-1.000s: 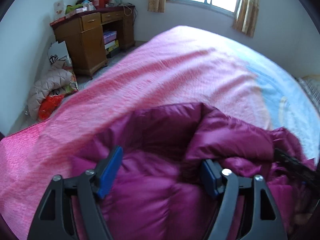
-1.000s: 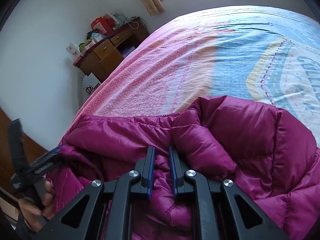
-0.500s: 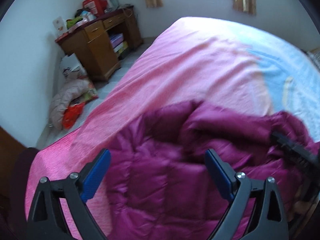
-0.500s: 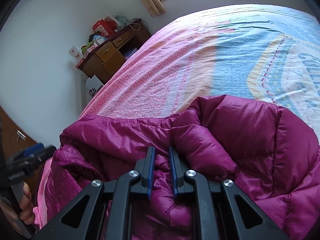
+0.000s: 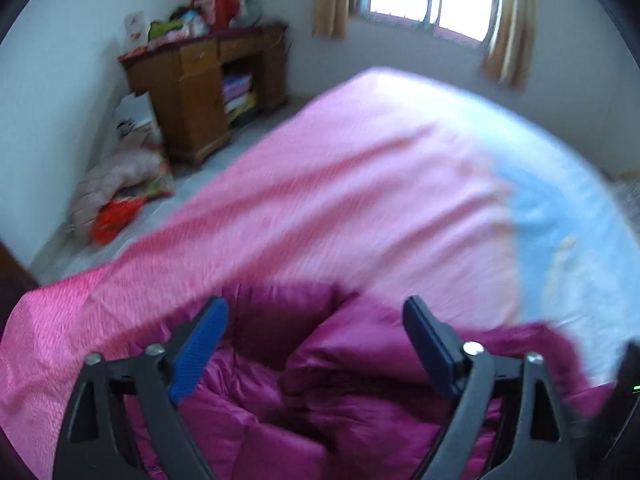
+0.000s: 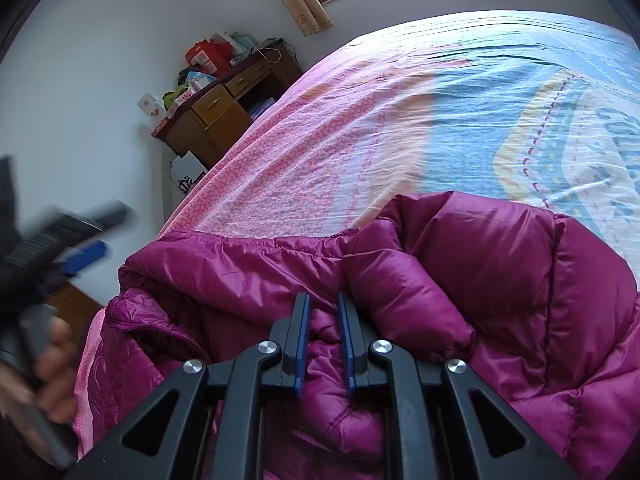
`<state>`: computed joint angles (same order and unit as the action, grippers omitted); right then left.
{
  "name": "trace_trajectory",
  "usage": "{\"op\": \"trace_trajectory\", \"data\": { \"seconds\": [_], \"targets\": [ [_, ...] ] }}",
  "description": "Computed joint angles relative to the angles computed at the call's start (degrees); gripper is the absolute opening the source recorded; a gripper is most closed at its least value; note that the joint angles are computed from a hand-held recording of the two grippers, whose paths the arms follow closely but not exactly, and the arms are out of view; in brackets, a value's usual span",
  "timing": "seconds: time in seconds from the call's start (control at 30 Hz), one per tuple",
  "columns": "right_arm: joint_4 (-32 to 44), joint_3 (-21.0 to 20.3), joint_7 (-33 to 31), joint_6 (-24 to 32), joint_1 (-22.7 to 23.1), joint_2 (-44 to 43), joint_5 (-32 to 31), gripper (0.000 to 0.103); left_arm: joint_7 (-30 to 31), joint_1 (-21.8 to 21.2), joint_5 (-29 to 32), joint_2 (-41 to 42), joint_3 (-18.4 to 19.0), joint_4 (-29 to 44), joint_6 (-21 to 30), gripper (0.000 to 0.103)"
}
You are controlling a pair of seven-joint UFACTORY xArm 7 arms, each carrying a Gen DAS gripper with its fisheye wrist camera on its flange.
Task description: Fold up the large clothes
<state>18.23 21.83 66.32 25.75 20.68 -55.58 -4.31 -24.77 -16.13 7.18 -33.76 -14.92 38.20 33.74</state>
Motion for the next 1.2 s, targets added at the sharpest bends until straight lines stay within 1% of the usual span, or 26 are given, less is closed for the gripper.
{"op": "trace_trajectory", "data": {
  "seconds": [0.03, 0.07, 0.1, 0.13, 0.17, 0.27, 0.3, 0.33, 0.4, 0.43, 0.47, 0.53, 0.7, 0.77, 0.83, 0.9, 0.93, 0.97, 1.0, 1.03, 1.07, 1.1, 1.13, 1.2],
  "targets": [
    [-0.08, -0.07, 0.04, -0.14, 0.06, -0.05, 0.04, 0.014, -1.05, 1.37, 1.71, 1.32, -1.48, -0.74, 0.68, 0.087],
    [-0.21, -0.13, 0.09, -0.42, 0.12, -0.08, 0.11, 0.014, -0.88, 1.66, 1.27, 2.47, -1.41, -2.5, -0.03, 0.089],
    [-0.36, -0.16, 0.14, -0.78, 0.17, -0.09, 0.16, 0.014, -0.27, -0.21, -0.41, 2.52, 1.05, -5.05, -3.14, 0.09],
    [-0.39, -0.2, 0.15, -0.89, 0.17, -0.08, 0.17, 0.014, -0.72, -0.26, -0.36, 1.08, 1.4, -7.05, -6.18, 0.09],
    [-0.38, -0.22, 0.1, -0.82, 0.16, -0.06, 0.14, 0.014, -1.0, 0.33, 0.12, 0.74, 0.81, -7.3, -6.83, 0.09],
    [-0.49, -0.31, 0.04, -0.79, 0.19, -0.27, 0.15, 0.014, -4.43, 3.81, 4.93, 2.5, -3.77, -5.55, -5.16, 0.096],
    [-0.35, 0.03, 0.22, -0.31, -0.02, -0.53, 0.0, 0.014, -5.61, 4.62, 6.52, 2.98, -4.72, -4.91, -4.57, 0.099],
    [0.19, 1.42, 1.08, 1.27, -0.93, -1.32, -0.57, 0.014, -6.8, 5.2, 7.83, 3.37, -5.32, -4.51, -4.06, 0.101],
    [1.48, 6.15, 4.63, 5.81, -3.75, -5.02, -2.86, 0.016, -7.32, 4.52, 8.5, 3.71, -4.51, -4.28, -3.81, 0.102],
    [2.16, 8.03, 6.63, 9.12, -4.76, -6.95, -3.72, 0.016, -7.36, 4.15, 8.62, 3.77, -4.0, -4.31, -3.87, 0.102],
    [2.55, 8.0, 7.2, 11.11, -4.61, -6.95, -3.93, 0.016, -7.76, 3.96, 8.94, 3.72, -4.08, -4.07, -3.47, 0.102],
    [3.73, 5.73, 5.73, 12.92, -3.0, -3.36, -3.43, 0.016, -8.91, 4.15, 10.36, 3.56, -4.76, -3.88, -2.72, 0.103],
    [9.87, 7.3, 3.77, 19.66, -4.49, 3.06, -7.44, 0.016, -9.55, 2.82, 10.38, 3.36, -3.82, -4.32, -2.74, 0.103],
    [10.37, 7.19, 4.09, 20.15, -4.33, 3.74, -8.35, 0.016, -9.46, 2.48, 10.25, 3.23, -3.39, -4.47, -2.92, 0.103],
    [10.14, 6.48, 4.9, 19.04, -3.7, 3.8, -8.33, 0.016, -9.1, 2.13, 9.94, 3.3, -2.95, -4.45, -3.1, 0.103],
    [8.15, 4.25, 4.62, 16.95, -1.81, 2.22, -7.33, 0.016, -7.18, 1.0, 8.2, 3.42, -0.98, -4.64, -3.77, 0.103],
    [7.52, 2.89, 4.07, 16.63, -0.56, 1.28, -6.27, 0.016, -5.38, -0.33, 6.21, 3.21, 0.74, -4.93, -4.12, 0.103],
    [6.13, 1.48, 3.62, 17.4, 1.33, -1.38, -4.73, 0.016, -3.2, -1.46, 4.46, 2.91, 2.25, -5.06, -4.13, 0.103],
    [5.92, 1.47, 4.2, 19.07, 2.23, -3.76, -3.45, 0.016, 0.66, -3.42, 2.07, 2.27, 4.57, -5.07, -3.37, 0.103],
    [5.58, 2.18, 5.06, 21.04, 2.84, -6.72, -2.7, 0.016, 5.45, -5.67, -0.66, 1.14, 7.11, -5.1, -2.1, 0.103],
    [5.45, 3.85, 6.54, 23.93, 3.52, -11.15, -2.34, 0.017, 10.25, -7.6, -3.19, -1.3, 9.48, -5.72, -0.66, 0.103],
    [5.71, 5.8, 7.7, 26.95, 4.39, -15.46, -2.28, 0.017, 12.66, -7.81, -4.29, -4.0, 10.06, -6.69, 0.3, 0.103],
    [6.45, 7.84, 8.5, 30.21, 5.66, -19.25, -2.02, 0.017, 15.13, -7.95, -4.95, -8.94, 10.72, -8.78, 1.38, 0.103],
    [8.96, 11.56, 9.36, 37.18, 7.87, -24.18, -0.83, 0.018, 20.02, -8.65, -6.42, -18.26, 12.41, -12.8, 3.67, 0.103]
  ]
}}
